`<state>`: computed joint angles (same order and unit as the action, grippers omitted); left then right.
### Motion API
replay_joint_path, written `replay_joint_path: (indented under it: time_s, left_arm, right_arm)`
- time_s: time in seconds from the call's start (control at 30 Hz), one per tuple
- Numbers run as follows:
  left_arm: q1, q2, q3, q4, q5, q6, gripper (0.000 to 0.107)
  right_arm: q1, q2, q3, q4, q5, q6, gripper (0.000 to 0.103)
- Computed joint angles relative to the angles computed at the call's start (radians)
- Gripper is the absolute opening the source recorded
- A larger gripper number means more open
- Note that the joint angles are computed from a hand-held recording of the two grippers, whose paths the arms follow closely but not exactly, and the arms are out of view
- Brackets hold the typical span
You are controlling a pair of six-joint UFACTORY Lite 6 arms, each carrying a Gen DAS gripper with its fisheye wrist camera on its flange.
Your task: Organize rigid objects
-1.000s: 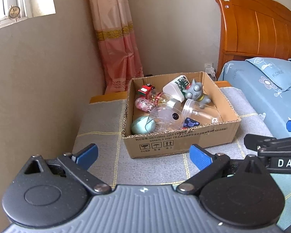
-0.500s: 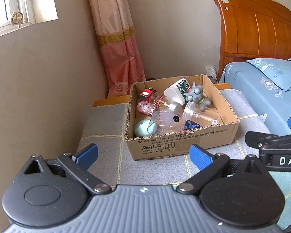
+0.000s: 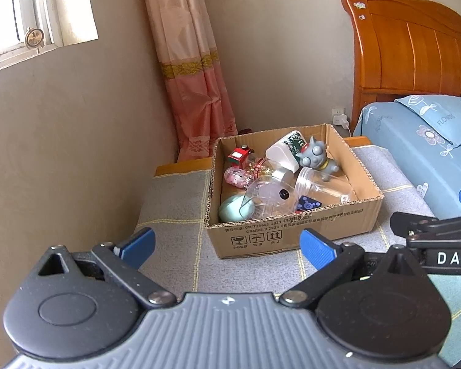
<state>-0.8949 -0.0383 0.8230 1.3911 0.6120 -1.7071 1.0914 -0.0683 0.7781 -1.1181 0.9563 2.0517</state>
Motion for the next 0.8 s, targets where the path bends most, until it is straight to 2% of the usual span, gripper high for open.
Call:
replay_joint_path:
  time_s: [0.8]
  left_arm:
    - [-0.009, -0.010, -0.017, 0.006, 0.006, -0.022, 0.100]
  right_arm:
    - [0.016, 0.008, 0.008, 0.010, 0.016, -0.002, 0.103]
